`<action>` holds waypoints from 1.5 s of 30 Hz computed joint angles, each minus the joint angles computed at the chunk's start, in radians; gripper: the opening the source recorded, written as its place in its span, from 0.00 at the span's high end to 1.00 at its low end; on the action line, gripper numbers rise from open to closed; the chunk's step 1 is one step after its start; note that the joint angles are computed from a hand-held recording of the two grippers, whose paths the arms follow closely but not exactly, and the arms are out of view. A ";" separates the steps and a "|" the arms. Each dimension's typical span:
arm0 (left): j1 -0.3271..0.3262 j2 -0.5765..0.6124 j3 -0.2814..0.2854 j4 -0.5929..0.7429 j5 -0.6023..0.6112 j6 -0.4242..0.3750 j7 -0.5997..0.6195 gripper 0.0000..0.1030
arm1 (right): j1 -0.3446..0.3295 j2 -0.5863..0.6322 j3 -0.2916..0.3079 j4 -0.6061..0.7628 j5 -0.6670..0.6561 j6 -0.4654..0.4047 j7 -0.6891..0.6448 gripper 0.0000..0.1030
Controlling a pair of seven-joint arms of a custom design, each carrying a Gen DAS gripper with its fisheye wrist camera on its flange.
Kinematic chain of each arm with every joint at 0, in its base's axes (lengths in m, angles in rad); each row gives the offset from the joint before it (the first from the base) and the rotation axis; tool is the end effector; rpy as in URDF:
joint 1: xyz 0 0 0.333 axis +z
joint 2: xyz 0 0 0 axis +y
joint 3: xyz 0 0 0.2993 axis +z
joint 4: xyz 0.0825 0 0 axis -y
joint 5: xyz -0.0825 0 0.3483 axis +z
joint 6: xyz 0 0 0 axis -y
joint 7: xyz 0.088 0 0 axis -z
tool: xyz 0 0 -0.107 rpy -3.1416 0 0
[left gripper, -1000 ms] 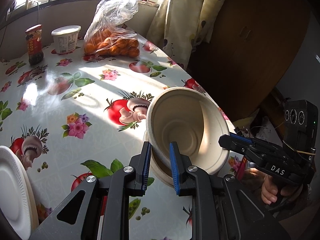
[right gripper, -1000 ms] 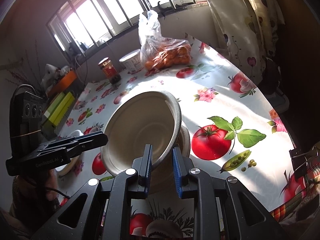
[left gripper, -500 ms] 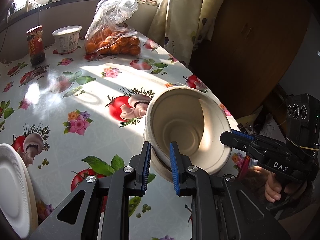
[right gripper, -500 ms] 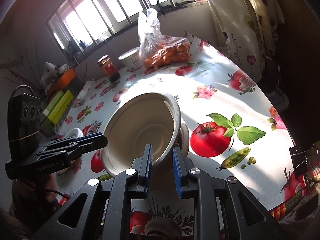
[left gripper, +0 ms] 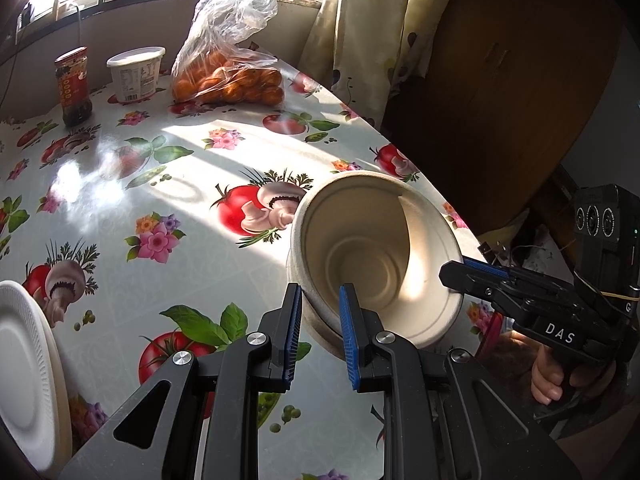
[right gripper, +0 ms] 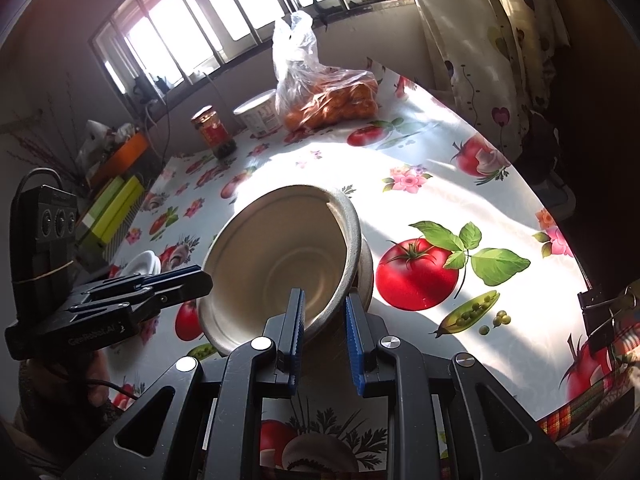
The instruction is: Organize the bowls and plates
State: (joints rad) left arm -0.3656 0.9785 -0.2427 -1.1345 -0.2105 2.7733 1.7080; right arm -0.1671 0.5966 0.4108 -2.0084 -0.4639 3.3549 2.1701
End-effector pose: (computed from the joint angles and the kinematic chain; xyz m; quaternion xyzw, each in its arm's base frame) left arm 0.6763 -0.3690 0.3007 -0.5165 0.7779 -0.3547 0.0476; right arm 0.5951 0.1684 0.2896 -0.6411 0.6537 -0.0979 0.3899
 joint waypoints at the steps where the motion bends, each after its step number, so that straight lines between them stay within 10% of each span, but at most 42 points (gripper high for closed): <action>1: -0.001 0.002 0.001 0.004 0.000 -0.003 -0.003 0.81 | -0.002 0.000 0.003 0.001 0.000 -0.002 0.000 0.80; 45: -0.013 -0.008 0.020 -0.013 0.020 -0.001 -0.050 0.80 | 0.097 -0.055 -0.100 -0.042 0.054 -0.020 -0.041 0.59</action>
State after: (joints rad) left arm -0.3782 0.9700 -0.2226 -1.1479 -0.1905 2.7727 1.6580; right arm -0.0698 0.5414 0.3112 -2.0504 -0.4100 3.3354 2.1289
